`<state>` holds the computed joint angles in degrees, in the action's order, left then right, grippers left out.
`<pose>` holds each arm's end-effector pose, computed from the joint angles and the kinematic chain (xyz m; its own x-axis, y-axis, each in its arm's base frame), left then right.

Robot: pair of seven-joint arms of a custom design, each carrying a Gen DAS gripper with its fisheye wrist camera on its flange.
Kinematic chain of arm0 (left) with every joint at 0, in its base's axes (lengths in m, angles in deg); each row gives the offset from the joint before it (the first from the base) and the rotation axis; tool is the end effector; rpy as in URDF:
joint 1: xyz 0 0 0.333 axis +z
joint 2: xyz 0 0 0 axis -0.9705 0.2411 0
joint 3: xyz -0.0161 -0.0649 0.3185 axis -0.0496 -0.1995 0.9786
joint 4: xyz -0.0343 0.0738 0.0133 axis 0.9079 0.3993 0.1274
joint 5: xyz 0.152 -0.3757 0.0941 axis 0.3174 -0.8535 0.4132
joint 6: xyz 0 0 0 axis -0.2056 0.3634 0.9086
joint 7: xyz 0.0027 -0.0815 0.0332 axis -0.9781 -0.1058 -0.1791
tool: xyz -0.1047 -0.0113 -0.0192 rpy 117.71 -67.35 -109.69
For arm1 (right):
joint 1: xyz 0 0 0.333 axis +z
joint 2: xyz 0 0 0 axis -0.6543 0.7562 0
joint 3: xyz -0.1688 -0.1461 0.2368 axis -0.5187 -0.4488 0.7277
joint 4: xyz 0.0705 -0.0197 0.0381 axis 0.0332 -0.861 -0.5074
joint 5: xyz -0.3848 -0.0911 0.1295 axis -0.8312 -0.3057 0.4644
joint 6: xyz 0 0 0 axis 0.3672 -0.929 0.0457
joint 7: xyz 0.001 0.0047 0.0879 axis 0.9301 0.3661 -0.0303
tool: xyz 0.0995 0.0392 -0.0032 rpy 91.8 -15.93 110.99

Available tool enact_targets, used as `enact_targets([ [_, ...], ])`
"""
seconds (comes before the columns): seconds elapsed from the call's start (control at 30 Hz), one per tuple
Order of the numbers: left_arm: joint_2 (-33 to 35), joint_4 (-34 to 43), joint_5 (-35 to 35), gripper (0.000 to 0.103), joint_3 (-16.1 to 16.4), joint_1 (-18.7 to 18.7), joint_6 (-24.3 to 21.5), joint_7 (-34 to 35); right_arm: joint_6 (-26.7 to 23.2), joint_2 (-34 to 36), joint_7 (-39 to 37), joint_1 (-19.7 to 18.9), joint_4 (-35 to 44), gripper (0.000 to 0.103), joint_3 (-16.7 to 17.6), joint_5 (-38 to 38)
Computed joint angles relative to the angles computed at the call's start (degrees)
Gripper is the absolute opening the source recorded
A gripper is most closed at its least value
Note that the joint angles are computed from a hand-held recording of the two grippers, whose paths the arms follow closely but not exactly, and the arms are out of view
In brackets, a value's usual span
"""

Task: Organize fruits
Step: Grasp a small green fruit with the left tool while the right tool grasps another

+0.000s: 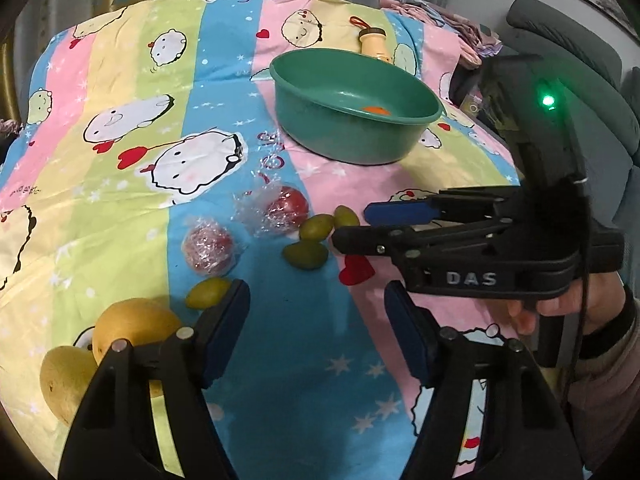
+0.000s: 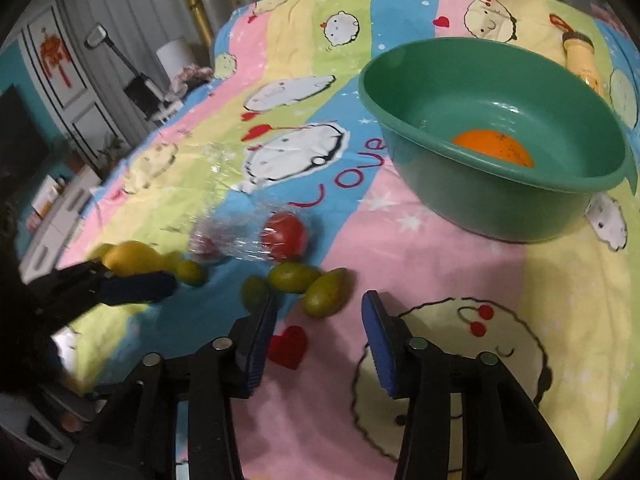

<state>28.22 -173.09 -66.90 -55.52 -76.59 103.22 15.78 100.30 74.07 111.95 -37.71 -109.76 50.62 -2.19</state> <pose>0.6220 -0.2138 0.3894 -0.1746 -0.9707 0.1653 -0.7418 0.0193 -0.6703 0.7446 0.0924 0.3873 0.6218 -0.7247 -0.2970 -0.7566 -0.4578 -0.4669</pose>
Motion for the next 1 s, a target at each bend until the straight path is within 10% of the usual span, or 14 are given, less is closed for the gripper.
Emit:
enact_targets([
  [0.3,0.3,0.0,-0.2,0.068,-0.7,0.7,1.3,0.1,2.2,0.4,-0.5,0.6,-0.2,0.024,0.0,-0.7],
  [0.6,2.7,4.9,2.1,0.065,0.7,-1.5,-2.8,0.2,0.1,0.7,2.2,-2.5,1.7,0.023,-0.3,2.5],
  [0.73,6.5,10.2,-3.1,0.047,-2.2,-0.2,-8.8,5.5,-1.2,1.1,2.5,-3.8,2.6,0.023,0.2,4.4],
  [1.0,8.7,13.3,-1.1,0.047,2.2,-3.5,-11.5,1.0,-3.1,1.4,1.3,-5.1,3.5,0.023,0.9,7.2],
])
